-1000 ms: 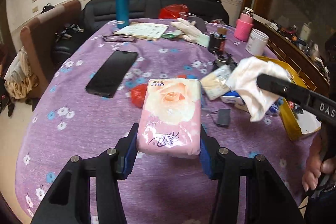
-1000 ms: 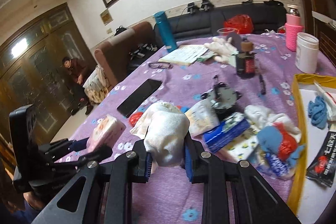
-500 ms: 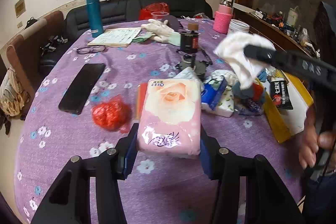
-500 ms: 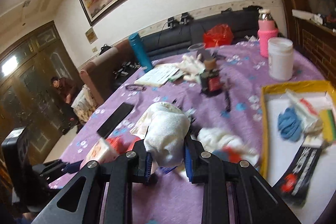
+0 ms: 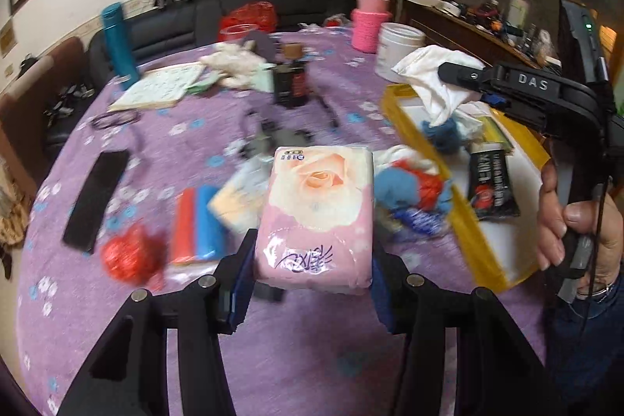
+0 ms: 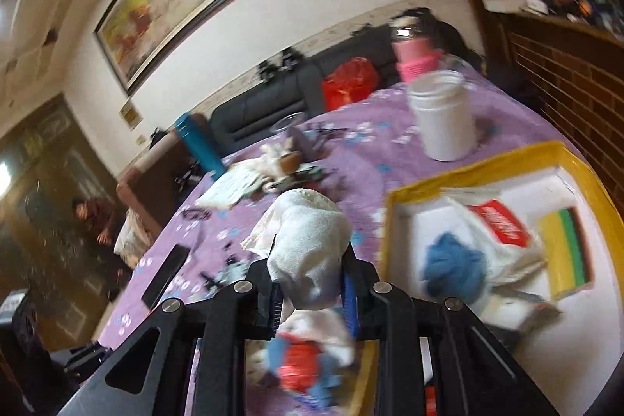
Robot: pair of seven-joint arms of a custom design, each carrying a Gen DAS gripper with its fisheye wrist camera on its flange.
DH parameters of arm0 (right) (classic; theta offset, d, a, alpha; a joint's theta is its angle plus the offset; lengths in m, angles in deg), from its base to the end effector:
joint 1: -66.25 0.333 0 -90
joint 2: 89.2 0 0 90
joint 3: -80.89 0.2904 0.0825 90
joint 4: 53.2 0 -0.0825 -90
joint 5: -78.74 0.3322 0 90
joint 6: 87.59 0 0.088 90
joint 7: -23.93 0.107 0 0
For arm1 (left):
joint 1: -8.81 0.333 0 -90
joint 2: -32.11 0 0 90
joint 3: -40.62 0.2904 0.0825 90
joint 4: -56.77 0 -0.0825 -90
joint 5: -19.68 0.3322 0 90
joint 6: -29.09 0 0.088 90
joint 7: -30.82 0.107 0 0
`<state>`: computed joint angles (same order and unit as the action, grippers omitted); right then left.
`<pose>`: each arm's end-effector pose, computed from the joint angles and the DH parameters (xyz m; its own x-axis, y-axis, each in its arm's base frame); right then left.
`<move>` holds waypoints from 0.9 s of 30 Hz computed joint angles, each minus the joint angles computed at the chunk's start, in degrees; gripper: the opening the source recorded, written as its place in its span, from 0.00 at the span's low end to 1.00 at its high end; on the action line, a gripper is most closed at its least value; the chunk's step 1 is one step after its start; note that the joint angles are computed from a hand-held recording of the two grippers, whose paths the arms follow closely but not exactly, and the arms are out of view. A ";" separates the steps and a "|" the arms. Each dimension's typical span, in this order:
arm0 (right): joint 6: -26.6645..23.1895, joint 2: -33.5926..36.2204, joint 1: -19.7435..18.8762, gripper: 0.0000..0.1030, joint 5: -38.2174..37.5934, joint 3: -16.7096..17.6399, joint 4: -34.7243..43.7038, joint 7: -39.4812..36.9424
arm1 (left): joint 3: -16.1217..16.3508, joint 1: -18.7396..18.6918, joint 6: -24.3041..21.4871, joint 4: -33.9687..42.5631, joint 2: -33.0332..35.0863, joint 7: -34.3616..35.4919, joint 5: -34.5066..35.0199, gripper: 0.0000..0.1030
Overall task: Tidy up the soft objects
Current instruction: 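Carry the pink tissue pack and white cloth over the yellow tray with both grippers, then lower the pink pack and white cloth into the tray and open both grippers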
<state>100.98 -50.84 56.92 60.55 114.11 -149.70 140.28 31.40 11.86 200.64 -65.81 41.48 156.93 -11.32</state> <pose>0.6353 0.2144 0.4018 0.2338 -0.8484 -0.4749 -0.6316 0.2388 -0.7376 0.5609 -0.0204 0.4116 -0.2242 -0.9743 0.0214 -0.7355 0.1548 -0.6596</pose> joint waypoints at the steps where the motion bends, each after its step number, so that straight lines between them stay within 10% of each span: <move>1: 0.06 0.22 -1.64 0.26 0.34 1.08 -0.33 0.31 | 0.02 -0.79 -0.67 1.38 0.97 -0.94 1.11 0.49; 6: 3.30 -1.60 -6.37 0.26 1.26 1.03 -3.67 5.09 | -2.21 -2.77 -4.62 8.41 5.29 -1.81 2.25 0.49; 12: 5.81 -6.19 -4.30 0.26 2.45 -7.27 -7.62 13.13 | -5.23 -5.56 -8.79 16.75 11.43 -2.00 2.17 0.49; 20: -0.09 -9.62 11.68 0.26 6.34 -27.70 -7.69 18.71 | -9.19 -6.00 -5.93 16.03 14.52 4.18 0.13 0.49; 27: -6.88 -8.13 16.11 0.26 7.46 -32.68 -4.48 18.57 | -11.31 -5.09 -6.74 13.36 13.29 11.14 -3.63 0.49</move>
<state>94.10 -58.98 73.03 68.01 81.43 -154.17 158.85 20.09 6.77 193.89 -52.45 54.77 168.06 -14.94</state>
